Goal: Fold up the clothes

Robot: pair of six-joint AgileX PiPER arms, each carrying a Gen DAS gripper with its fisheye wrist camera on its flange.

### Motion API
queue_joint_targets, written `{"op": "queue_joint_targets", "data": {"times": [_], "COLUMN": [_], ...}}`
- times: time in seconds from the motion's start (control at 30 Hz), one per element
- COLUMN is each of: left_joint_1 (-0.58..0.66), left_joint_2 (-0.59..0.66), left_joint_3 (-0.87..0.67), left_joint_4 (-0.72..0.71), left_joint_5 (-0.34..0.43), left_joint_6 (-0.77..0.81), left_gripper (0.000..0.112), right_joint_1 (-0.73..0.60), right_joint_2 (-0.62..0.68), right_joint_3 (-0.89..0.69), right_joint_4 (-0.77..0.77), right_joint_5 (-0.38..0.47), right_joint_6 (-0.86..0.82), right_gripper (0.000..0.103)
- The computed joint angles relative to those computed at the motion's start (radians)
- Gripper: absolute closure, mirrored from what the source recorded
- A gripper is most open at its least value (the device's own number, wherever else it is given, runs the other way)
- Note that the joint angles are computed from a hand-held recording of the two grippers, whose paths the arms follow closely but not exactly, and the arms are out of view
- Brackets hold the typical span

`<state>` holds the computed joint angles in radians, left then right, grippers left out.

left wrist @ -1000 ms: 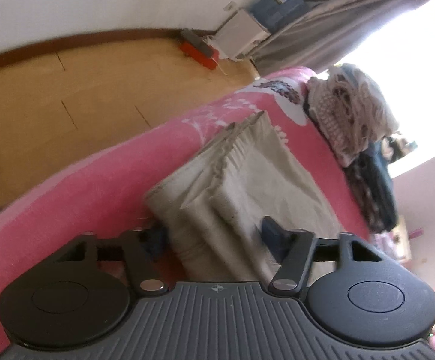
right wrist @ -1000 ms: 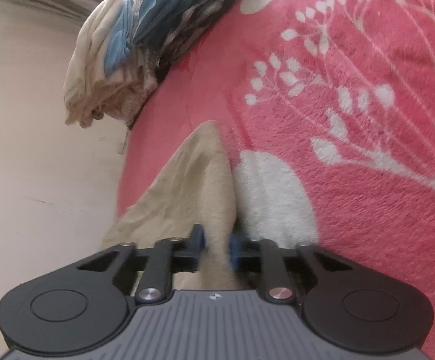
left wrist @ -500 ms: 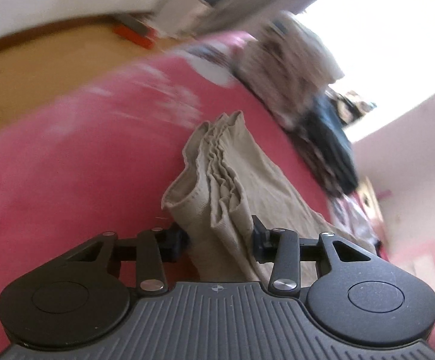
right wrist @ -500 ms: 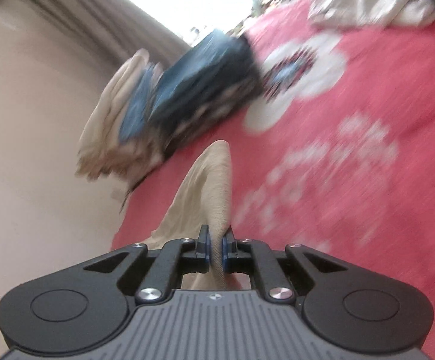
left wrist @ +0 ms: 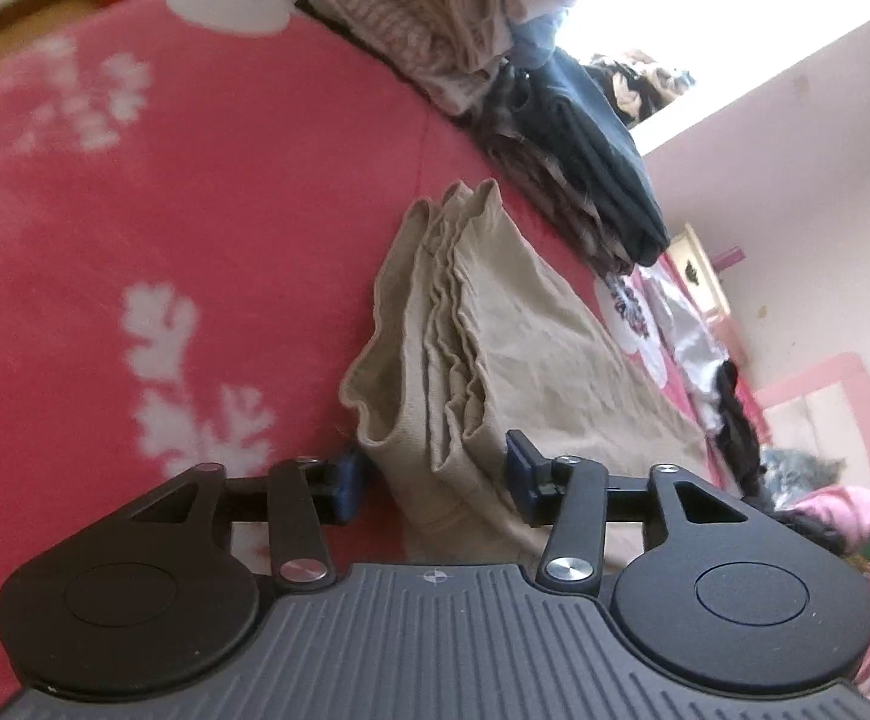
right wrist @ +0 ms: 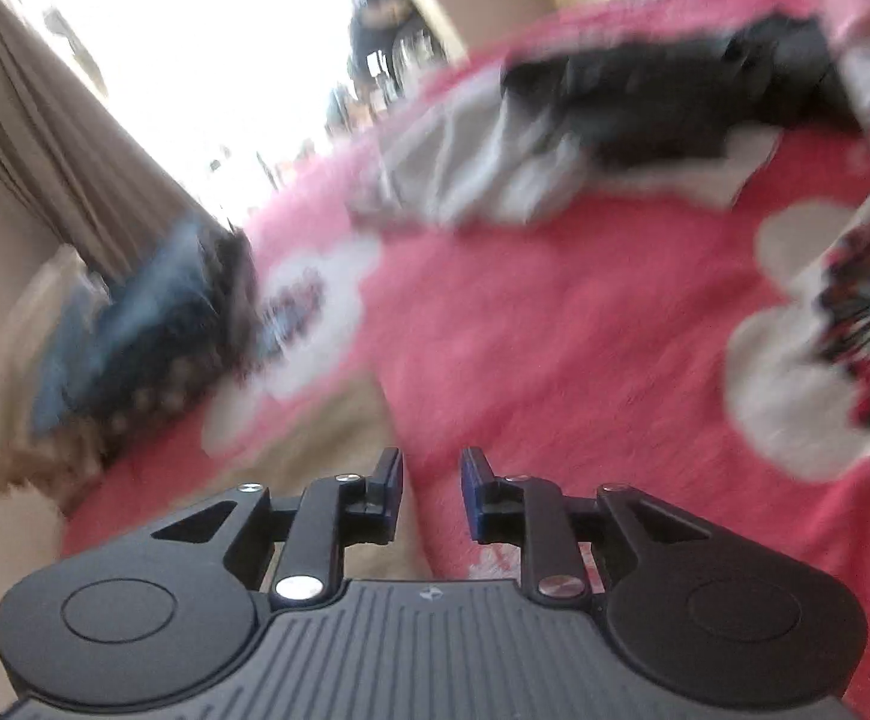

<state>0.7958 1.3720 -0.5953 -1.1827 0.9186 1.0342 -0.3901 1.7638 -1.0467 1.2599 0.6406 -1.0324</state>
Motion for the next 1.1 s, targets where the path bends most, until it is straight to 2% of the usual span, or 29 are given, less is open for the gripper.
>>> {"op": "queue_joint_targets", "data": {"times": [0.07,0.13,0.2,0.27,0.33,0.37,0.4,0.43,0.5,0.57,0.67,0.77,0.83,0.9,1.0,1.1], "left_joint_1": [0.051,0.094,0.087,0.023,-0.081,-0.142,-0.209,-0.295,-0.47,-0.615,-0.846,-1.019,-1.07,-1.07,-1.065,-1.107], "left_joint_2": [-0.06,-0.111,-0.146,-0.159,-0.163,-0.167,-0.175,-0.174,-0.144,-0.108,-0.039,-0.026,-0.018,-0.006,-0.007,0.005], "left_joint_3": [-0.012,-0.028,-0.048,-0.077,-0.116,-0.14,-0.17,-0.211,-0.306,-0.364,-0.421,-0.317,-0.243,-0.195,-0.143,-0.124], "left_joint_4": [0.056,0.092,0.113,0.143,0.19,0.222,0.267,0.326,0.45,0.537,0.634,0.615,0.581,0.509,0.398,0.353], "left_joint_5": [0.029,0.055,0.048,0.015,-0.035,-0.058,-0.076,-0.096,-0.11,-0.102,-0.124,-0.286,-0.369,-0.392,-0.41,-0.426], "left_joint_6": [-0.024,-0.05,-0.069,-0.103,-0.167,-0.205,-0.245,-0.288,-0.359,-0.396,-0.439,-0.372,-0.334,-0.267,-0.161,-0.053], "left_gripper": [0.059,0.059,0.059,0.059,0.059,0.059,0.059,0.058,0.057,0.057,0.057,0.057,0.058,0.058,0.058,0.058], "right_joint_1": [-0.051,-0.09,-0.089,-0.042,0.029,0.027,0.003,-0.022,-0.086,-0.16,-0.19,-0.074,-0.005,0.024,-0.081,-0.113], "right_joint_2": [-0.075,-0.146,-0.201,-0.219,-0.181,-0.171,-0.184,-0.199,-0.303,-0.366,-0.383,-0.321,-0.295,-0.305,-0.316,-0.333], "right_joint_3": [0.082,0.141,0.2,0.255,0.309,0.332,0.343,0.348,0.4,0.431,0.472,0.466,0.453,0.46,0.504,0.529], "right_joint_4": [0.08,0.036,-0.037,-0.1,-0.119,-0.068,-0.025,-0.002,0.087,0.137,0.207,0.17,0.094,-0.022,-0.149,-0.268], "right_joint_5": [0.074,0.184,0.251,0.194,0.052,0.031,0.051,0.077,0.144,0.267,0.427,0.446,0.432,0.405,0.463,0.426], "right_joint_6": [-0.111,-0.152,-0.193,-0.243,-0.293,-0.335,-0.338,-0.323,-0.412,-0.466,-0.458,-0.41,-0.341,-0.246,-0.14,-0.058], "right_gripper": [0.079,0.079,0.08,0.08,0.093,0.095,0.095,0.091,0.088,0.085,0.08,0.079,0.079,0.079,0.079,0.079]}}
